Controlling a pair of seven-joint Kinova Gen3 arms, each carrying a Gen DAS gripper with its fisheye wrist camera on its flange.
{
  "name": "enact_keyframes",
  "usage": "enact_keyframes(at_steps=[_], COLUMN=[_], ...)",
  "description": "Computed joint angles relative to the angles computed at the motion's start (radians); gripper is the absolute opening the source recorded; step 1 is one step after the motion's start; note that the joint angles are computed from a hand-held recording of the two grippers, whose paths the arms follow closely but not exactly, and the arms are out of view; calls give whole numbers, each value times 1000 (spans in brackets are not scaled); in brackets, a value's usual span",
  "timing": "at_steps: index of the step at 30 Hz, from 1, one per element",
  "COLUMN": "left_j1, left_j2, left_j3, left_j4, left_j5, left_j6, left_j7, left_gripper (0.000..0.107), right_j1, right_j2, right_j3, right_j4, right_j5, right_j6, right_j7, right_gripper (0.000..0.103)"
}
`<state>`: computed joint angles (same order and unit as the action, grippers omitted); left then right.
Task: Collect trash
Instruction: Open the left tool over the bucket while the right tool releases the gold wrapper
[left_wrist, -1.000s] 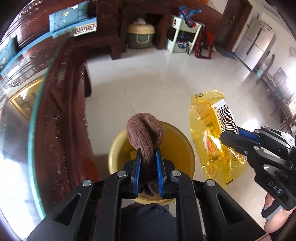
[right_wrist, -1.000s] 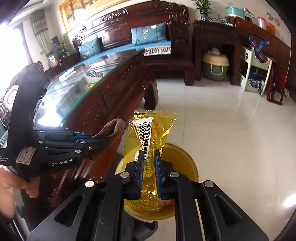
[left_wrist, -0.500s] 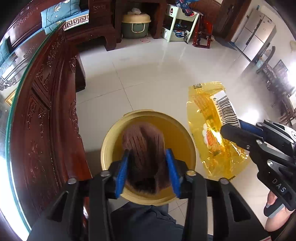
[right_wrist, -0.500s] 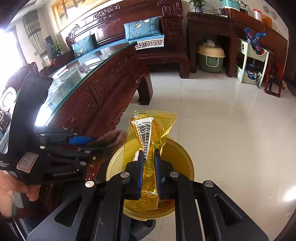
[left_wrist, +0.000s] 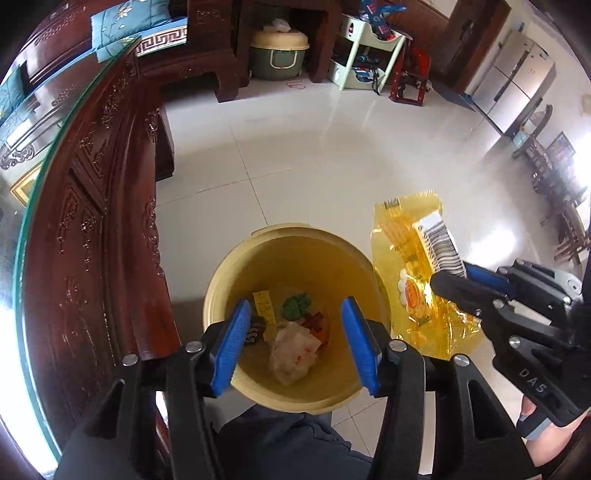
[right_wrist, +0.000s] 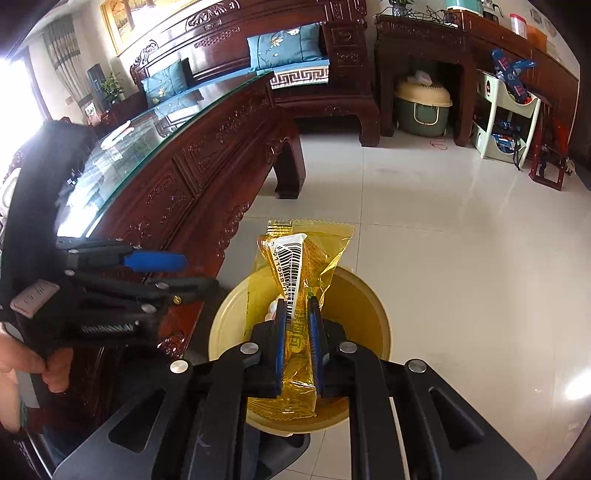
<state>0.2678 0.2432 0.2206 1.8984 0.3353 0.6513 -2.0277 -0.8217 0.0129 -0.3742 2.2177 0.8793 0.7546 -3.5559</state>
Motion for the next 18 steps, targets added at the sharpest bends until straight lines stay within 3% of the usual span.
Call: enact_keyframes(at_steps=[4,12,18], left_j1=[-12,-35,-68], left_j2=[-10,-40,-93], left_j3=[-1,-4,-15], left_j4=[6,33,59], left_j5=[15,51,118], left_j6=[-1,-16,-22], left_j7=[-10,-47,-100], left_gripper=[54,74,82], right_j1=[9,-7,-21], right_j2=[15,34,26], right_j3=[12,23,18], right_j4=[-11,-27,-41], right_j5=[-12,-14,-24], right_j6=[-15,-1,29], right_j7=[39,41,49], right_gripper=[14,39,40])
